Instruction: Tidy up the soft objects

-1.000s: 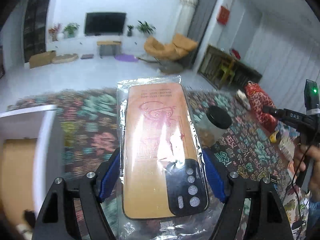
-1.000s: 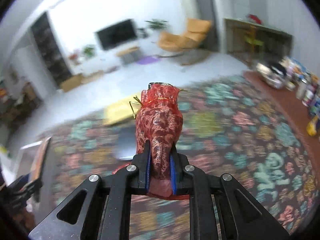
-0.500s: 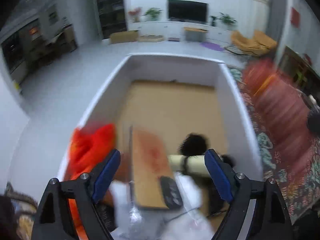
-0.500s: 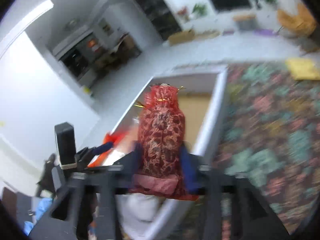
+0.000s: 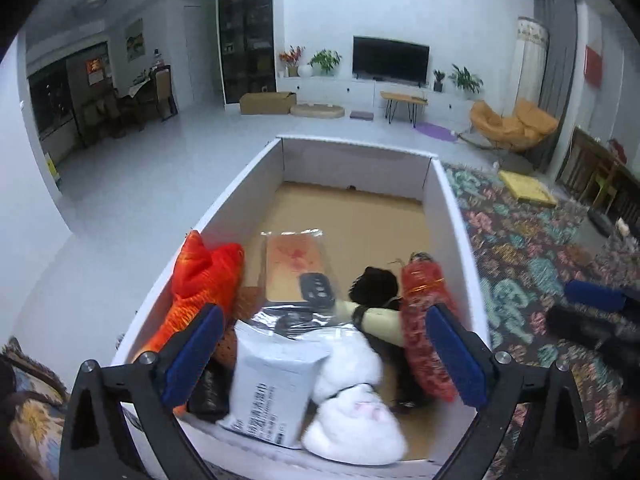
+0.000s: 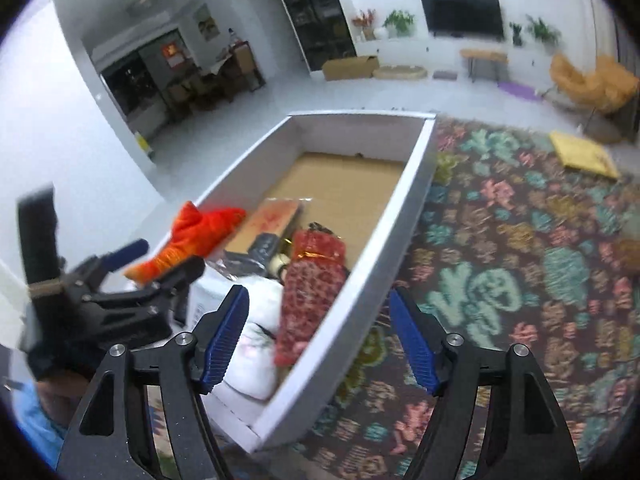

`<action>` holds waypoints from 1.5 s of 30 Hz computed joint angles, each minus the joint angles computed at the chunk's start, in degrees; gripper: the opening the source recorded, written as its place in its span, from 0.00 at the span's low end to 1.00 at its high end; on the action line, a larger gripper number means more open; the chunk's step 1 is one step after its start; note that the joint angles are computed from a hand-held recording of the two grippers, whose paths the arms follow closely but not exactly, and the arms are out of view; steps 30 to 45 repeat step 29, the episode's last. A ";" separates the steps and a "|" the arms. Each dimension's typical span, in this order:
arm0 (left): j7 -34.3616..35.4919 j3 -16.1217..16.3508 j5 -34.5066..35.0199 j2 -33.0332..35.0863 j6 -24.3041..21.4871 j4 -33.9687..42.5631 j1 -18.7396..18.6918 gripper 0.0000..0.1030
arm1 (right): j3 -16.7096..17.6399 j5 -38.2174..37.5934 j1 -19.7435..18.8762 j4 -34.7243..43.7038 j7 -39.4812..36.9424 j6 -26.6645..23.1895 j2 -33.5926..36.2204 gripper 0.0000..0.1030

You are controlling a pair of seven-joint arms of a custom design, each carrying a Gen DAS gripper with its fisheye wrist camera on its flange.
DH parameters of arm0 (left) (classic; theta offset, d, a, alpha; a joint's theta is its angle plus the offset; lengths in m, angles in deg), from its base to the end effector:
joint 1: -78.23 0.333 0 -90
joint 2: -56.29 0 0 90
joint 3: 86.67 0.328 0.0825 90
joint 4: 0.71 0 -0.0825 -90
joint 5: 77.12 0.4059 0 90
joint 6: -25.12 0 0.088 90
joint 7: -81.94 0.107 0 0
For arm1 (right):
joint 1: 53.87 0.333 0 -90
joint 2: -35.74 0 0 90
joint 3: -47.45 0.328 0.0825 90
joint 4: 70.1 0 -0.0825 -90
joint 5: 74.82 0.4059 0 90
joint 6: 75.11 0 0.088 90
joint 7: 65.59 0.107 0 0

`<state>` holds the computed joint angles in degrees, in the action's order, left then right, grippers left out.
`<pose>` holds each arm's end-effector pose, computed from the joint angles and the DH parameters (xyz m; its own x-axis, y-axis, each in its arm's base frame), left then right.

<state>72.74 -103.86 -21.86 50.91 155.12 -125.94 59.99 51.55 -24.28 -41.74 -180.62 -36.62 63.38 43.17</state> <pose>0.4635 -0.3074 0.4547 0.4855 -0.8735 0.0355 -0.5841 -0.3543 -0.7303 0.6160 0.1817 0.4627 0.7374 -0.6308 -0.2416 -0.6046 -0.4567 -0.6526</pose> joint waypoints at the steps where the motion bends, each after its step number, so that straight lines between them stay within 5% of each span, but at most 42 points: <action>1: -0.69 -0.50 0.08 0.13 -1.62 0.61 -0.33 0.97 | 0.07 -0.93 0.34 -0.72 0.15 1.06 -0.53 0.74; 7: -1.93 -2.08 -0.22 0.84 -12.47 3.24 -2.81 0.97 | 0.14 -7.20 2.08 -3.68 2.85 5.82 -2.52 0.74; 11: 0.22 -1.83 -3.35 0.42 -15.06 3.31 -3.58 0.97 | 0.26 -10.79 3.01 -5.27 5.19 7.74 -3.81 0.74; 45: -4.06 -2.37 -4.04 -1.76 -16.38 -0.16 -3.60 0.99 | 0.85 -13.53 4.91 -8.32 5.47 11.10 -5.50 0.79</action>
